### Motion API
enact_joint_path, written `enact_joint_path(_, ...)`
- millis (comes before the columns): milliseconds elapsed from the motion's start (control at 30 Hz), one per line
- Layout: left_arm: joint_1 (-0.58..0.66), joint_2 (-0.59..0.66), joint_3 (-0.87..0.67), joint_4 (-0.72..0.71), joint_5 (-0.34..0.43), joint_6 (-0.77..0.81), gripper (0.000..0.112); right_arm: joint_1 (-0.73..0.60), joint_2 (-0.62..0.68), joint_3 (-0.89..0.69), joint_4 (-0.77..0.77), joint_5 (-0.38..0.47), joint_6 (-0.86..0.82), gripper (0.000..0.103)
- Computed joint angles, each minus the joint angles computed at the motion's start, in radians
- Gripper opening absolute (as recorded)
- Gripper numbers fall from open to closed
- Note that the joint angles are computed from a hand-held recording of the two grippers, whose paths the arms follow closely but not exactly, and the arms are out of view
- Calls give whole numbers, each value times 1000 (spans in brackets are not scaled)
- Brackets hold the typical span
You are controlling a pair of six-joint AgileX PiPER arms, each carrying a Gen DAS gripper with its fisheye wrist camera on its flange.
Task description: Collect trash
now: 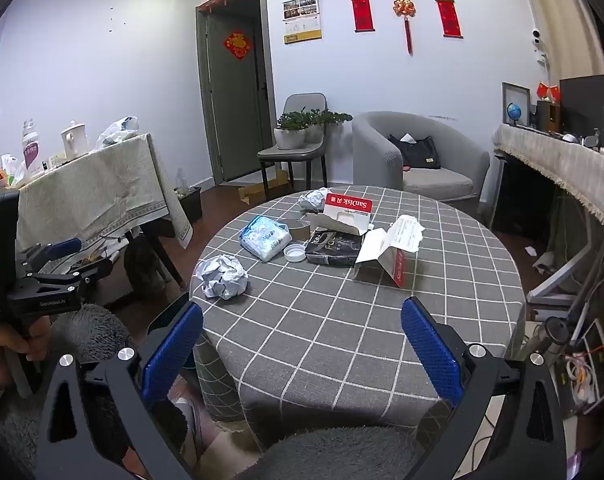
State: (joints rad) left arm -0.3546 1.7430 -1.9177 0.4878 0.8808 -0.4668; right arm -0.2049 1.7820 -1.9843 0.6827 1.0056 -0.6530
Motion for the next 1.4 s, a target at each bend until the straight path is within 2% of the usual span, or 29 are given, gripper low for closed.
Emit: enact_joint_path(1400, -1, 8, -17, -8, 22, 11, 99, 2, -3, 15, 10, -14, -9, 100)
